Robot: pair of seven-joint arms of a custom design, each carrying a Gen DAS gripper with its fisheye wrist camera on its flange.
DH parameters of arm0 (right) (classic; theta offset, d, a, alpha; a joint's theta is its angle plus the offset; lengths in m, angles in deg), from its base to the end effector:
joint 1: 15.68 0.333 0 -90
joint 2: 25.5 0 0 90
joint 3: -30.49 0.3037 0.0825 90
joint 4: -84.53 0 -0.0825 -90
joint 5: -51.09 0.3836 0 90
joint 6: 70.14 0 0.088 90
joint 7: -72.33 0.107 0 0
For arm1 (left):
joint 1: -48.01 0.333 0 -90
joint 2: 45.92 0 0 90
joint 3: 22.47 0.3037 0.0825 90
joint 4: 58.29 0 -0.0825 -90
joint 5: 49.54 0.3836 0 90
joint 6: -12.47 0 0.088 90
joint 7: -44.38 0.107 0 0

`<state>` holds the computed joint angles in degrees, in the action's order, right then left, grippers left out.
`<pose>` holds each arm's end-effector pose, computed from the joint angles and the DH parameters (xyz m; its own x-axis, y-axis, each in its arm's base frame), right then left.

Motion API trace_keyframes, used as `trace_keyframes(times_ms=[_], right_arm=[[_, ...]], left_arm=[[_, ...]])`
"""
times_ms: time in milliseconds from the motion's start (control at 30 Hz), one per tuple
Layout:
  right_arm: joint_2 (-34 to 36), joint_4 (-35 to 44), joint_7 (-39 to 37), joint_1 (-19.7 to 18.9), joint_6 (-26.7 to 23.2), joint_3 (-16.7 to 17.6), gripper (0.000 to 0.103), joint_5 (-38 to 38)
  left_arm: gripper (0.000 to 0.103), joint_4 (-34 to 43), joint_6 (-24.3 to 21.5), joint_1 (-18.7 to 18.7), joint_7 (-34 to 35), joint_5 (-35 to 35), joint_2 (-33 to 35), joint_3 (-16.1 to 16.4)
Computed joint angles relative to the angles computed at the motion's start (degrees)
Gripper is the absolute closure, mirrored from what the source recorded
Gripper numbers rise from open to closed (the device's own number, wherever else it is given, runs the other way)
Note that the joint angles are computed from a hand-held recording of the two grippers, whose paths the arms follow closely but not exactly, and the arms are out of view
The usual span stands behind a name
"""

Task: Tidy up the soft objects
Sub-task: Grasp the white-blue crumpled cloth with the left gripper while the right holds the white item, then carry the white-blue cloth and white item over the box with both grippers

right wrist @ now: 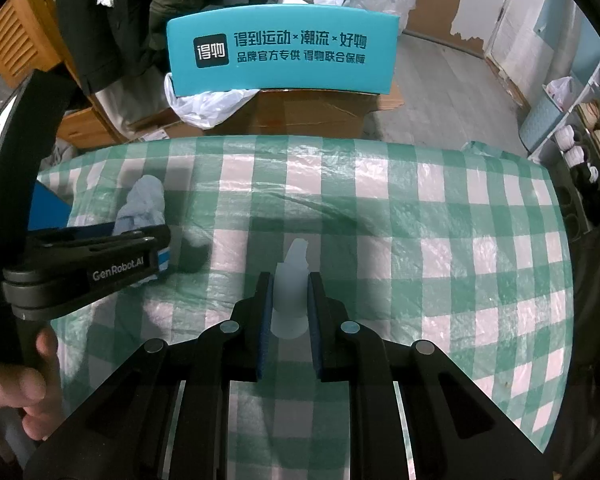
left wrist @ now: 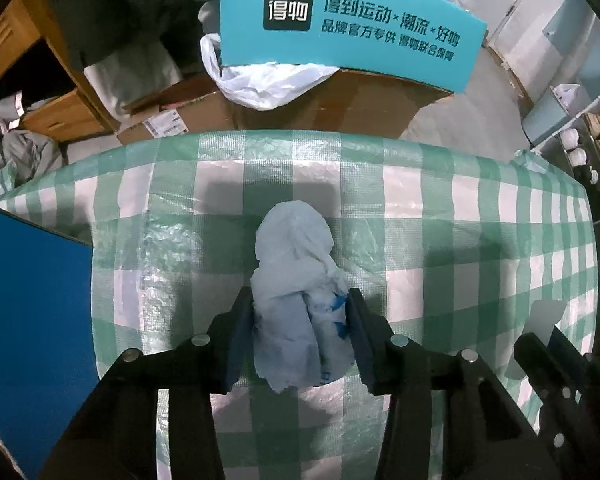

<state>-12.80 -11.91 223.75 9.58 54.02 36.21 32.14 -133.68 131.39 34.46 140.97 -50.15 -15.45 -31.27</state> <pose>0.5663 0.3194 0.4851 -0.3636 -0.9289 -0.0698 -0.8578 0.3631 -0.3638 0.6801 -0.2542 0.4466 -0.4595 -0.8861 0.0608 -0.8687 0.4341 -0.2384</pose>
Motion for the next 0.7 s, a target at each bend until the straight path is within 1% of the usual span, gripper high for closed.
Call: trace_keyframes(times_ms=[100,300,533,700], right_arm=[[-0.04,0.02,0.10,0.11,-0.06,0.01,0.089,-0.23],[-0.38,0.10,0.52,0.38,-0.36,0.07,0.089,-0.78],[-1.08,0.42,0.91,0.89,-1.21,0.37,0.089,-1.60],[-1.77,0.60,1.22,1.49,-1.60,0.78,0.089,-1.96]], left_arm=[[0.062,-1.94,0.99,0.35,1.38,-0.32,-1.32,-0.31],[0.062,-6.93,4.21,0.55,2.86,0.35,-5.05,-0.24],[0.062,-14.17,8.59,1.37,5.45,1.36,-11.00,-0.28],[0.062,-18.77,10.75,2.17,7.17,1.61,-15.09,-0.39]])
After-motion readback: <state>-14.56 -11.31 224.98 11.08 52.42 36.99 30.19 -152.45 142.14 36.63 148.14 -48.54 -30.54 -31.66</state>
